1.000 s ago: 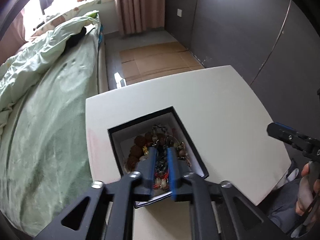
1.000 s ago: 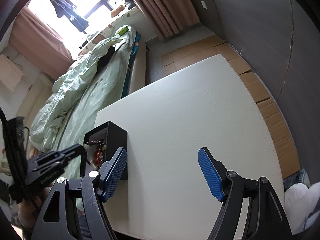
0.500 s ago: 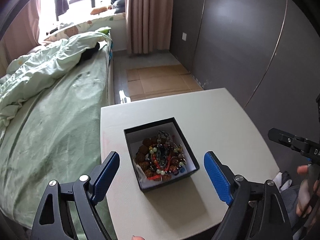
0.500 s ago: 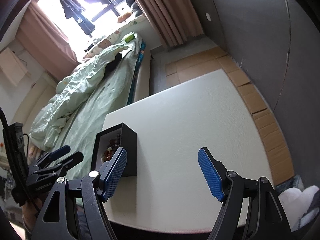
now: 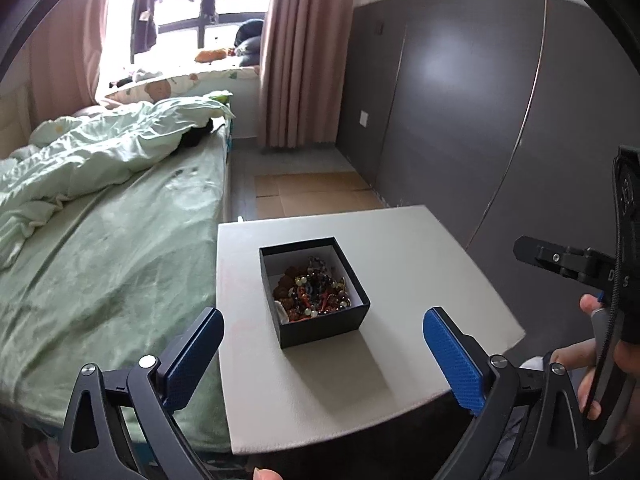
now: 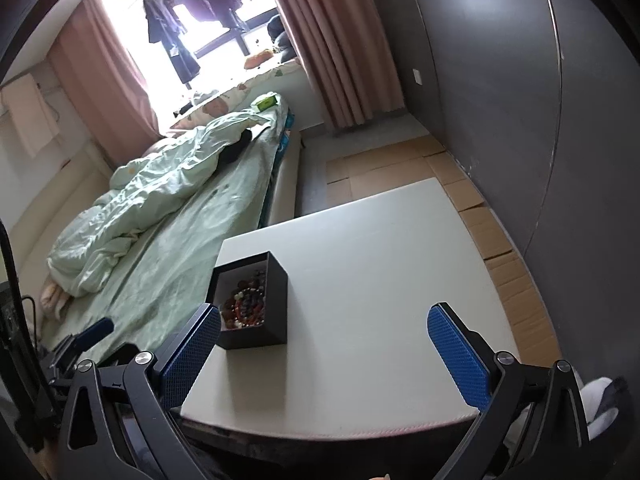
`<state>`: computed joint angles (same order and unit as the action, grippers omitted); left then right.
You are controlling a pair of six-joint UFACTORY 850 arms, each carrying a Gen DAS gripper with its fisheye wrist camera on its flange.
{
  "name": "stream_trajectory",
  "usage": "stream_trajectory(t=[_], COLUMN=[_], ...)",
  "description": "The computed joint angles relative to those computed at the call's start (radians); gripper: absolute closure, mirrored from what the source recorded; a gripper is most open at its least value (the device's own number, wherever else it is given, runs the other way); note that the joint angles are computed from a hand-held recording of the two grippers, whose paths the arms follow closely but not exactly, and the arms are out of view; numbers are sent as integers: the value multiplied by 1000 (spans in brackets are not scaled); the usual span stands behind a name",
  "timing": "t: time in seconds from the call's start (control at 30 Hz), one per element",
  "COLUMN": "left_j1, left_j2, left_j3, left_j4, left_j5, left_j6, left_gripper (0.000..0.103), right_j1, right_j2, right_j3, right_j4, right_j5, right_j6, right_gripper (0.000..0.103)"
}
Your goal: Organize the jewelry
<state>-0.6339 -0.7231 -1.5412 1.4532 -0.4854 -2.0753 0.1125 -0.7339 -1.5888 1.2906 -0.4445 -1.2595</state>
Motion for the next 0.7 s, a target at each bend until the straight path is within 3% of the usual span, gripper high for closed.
stream_trajectory(t=[0.13,0.5,0.7], left_j1=[-25,-112,-163], left_j2=[48,120,128], left_j3=[71,195,212], left_j4=[139,274,227], left_j5=[-59,-192,-276], left_j6=[-177,-367,-359], left_gripper=[0,0,0], right_j1=[2,-24,-44], right_j2=[47,185,274], right_j3=[66,277,415], right_j4=[88,323,528], right_j5=[11,-9,-38], right_j6=[-109,-361,-620], right_gripper=[0,0,0])
